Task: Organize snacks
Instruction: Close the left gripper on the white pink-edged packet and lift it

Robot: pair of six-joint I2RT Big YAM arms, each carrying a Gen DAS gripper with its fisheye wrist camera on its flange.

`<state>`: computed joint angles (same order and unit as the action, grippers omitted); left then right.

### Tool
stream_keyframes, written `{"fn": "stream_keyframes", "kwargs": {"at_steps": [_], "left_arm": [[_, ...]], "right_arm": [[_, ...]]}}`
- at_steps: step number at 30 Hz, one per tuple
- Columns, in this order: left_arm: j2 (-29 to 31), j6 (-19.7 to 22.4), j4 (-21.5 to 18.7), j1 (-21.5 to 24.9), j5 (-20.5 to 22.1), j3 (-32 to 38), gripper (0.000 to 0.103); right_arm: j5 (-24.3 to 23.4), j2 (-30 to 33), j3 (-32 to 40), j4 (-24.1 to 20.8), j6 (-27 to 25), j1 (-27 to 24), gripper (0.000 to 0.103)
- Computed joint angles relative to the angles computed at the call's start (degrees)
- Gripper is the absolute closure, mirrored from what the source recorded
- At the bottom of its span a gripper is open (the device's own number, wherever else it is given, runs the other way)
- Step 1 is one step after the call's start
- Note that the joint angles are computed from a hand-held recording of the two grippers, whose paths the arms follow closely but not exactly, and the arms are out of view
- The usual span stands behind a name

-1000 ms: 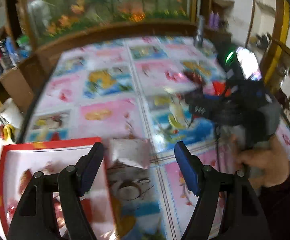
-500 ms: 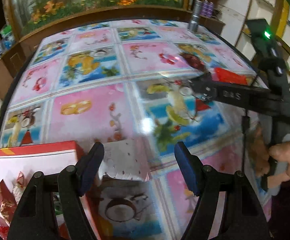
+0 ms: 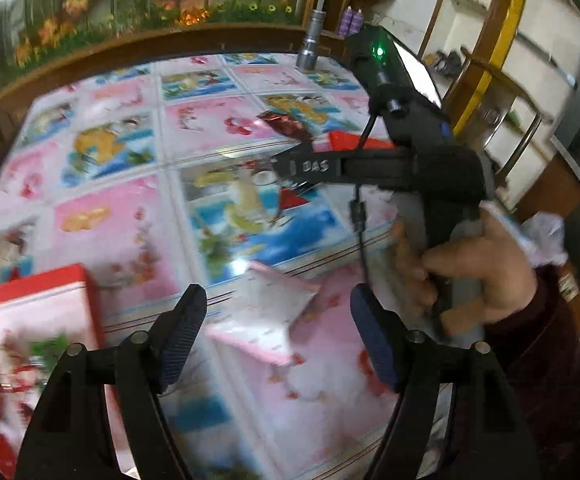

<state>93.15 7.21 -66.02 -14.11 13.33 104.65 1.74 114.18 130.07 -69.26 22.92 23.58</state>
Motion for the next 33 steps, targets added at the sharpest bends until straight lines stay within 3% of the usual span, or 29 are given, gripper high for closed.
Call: {"fn": "stream_keyframes", "kwargs": {"at_steps": [5, 13, 25, 29, 33], "left_arm": [[-0.1, 4.9, -0.6, -1.4, -5.4, -0.4, 0.029], [2.8, 10.0, -3.6, -2.6, -7.4, 1.2, 0.029], [4.7, 8.6, -4.0, -2.8, -9.5, 1.9, 0.030], [4.7, 6.5, -4.4, -2.3, -6.0, 1.8, 0.041], [4.1, 5.4, -3.3, -2.6, -6.2, 0.9, 0.055]], "right_arm": [[-0.1, 0.0, 0.0, 0.0, 0.0, 0.0, 0.066], [0.5, 0.1, 0.1, -0.3, -1.0, 0.3, 0.066], [2.0, 0.5, 0.8, -1.1, -2.3, 0.7, 0.065], [2.9, 0.8, 1.3, -1.5, -2.9, 1.0, 0.065], [3.0, 0.9, 1.5, -1.6, -2.9, 1.0, 0.065]]}}
